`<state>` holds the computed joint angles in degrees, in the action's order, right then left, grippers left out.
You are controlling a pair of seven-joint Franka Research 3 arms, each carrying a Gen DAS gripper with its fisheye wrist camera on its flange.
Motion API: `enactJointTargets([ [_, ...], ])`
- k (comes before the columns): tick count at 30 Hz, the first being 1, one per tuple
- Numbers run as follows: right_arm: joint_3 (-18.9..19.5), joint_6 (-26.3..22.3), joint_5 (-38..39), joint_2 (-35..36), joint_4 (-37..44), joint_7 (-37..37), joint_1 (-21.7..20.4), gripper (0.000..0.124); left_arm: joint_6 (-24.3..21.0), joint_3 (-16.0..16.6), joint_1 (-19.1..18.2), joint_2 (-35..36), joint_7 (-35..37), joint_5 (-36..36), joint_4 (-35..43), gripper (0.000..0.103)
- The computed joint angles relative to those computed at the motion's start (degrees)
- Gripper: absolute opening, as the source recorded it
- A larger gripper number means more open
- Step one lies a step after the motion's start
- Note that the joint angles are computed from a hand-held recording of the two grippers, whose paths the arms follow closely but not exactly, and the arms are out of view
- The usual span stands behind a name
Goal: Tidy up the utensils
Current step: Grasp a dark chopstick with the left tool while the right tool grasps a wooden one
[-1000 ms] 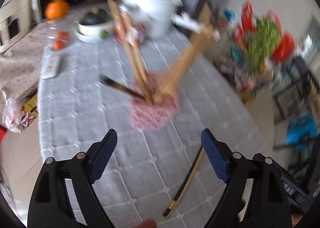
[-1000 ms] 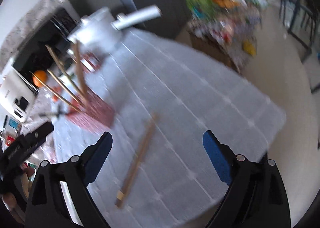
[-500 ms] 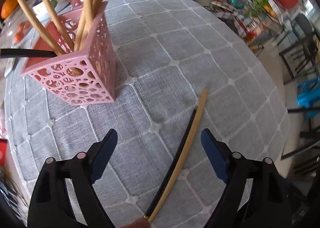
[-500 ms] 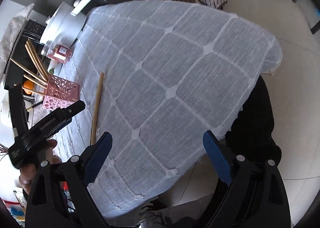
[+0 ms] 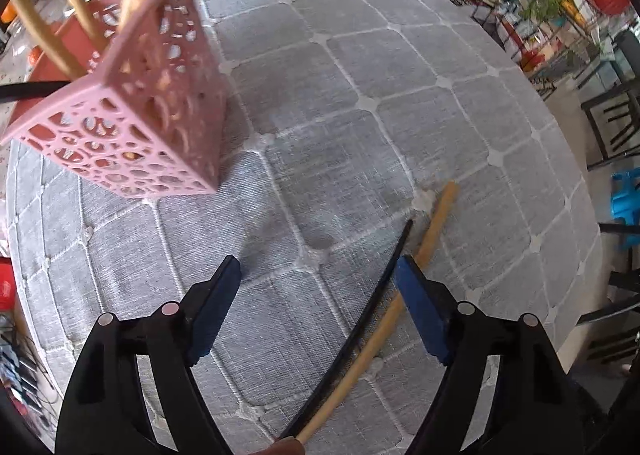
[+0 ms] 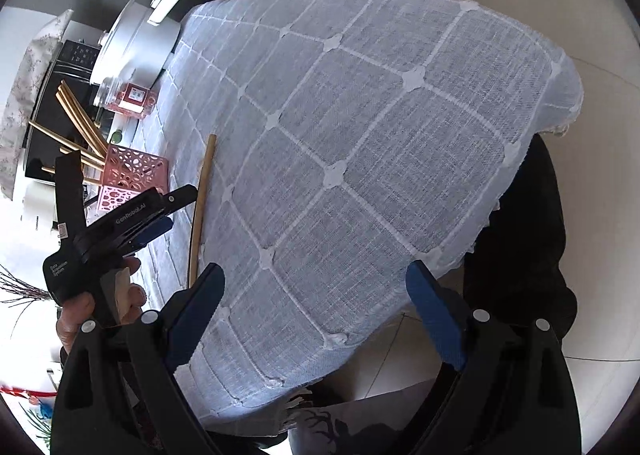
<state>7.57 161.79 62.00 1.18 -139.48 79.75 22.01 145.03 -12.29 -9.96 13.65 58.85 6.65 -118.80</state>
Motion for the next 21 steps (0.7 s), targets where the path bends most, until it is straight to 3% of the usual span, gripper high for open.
enactJointTargets([
  [4,-0.27,-1.21,2.45,0.06,0.23,-2.75,-0.44,0.089,-2.52,0.66,-1.74,2.19,-2.24,4.44,2.67,0.078],
  [8,-0.32,-1.32,1.01,-0.08,0.03,-1.66,-0.44,0.09,-6.3,0.25,-1.21,5.02,-0.52,3.58,6.86,0.087],
  [12,-0.25,-0.82,0.31,-0.22,-0.14,-0.85,-0.37,0.09,-4.61,0.17,-1.32,5.61,0.45,4.24,7.12,0.08],
  [15,-0.07,-0.16,-1.31,-0.64,-0.16,0.5,-0.04,0.09,-1.63,-0.26,-1.42,3.98,1.82,4.65,4.69,0.055],
  [17,0.04,0.27,-3.57,-0.95,-0.2,2.07,0.26,0.09,-0.96,0.04,-2.07,3.49,1.63,6.11,4.1,0.045],
  [19,0.07,0.37,-6.68,-0.83,0.16,4.6,0.5,0.09,-0.01,0.49,-2.19,2.54,1.25,7.27,2.73,0.03],
  [21,0.06,0.2,-9.84,-0.27,1.16,7.18,0.63,0.09,1.62,0.95,-1.46,0.65,1.24,7.64,-0.13,0.01],
])
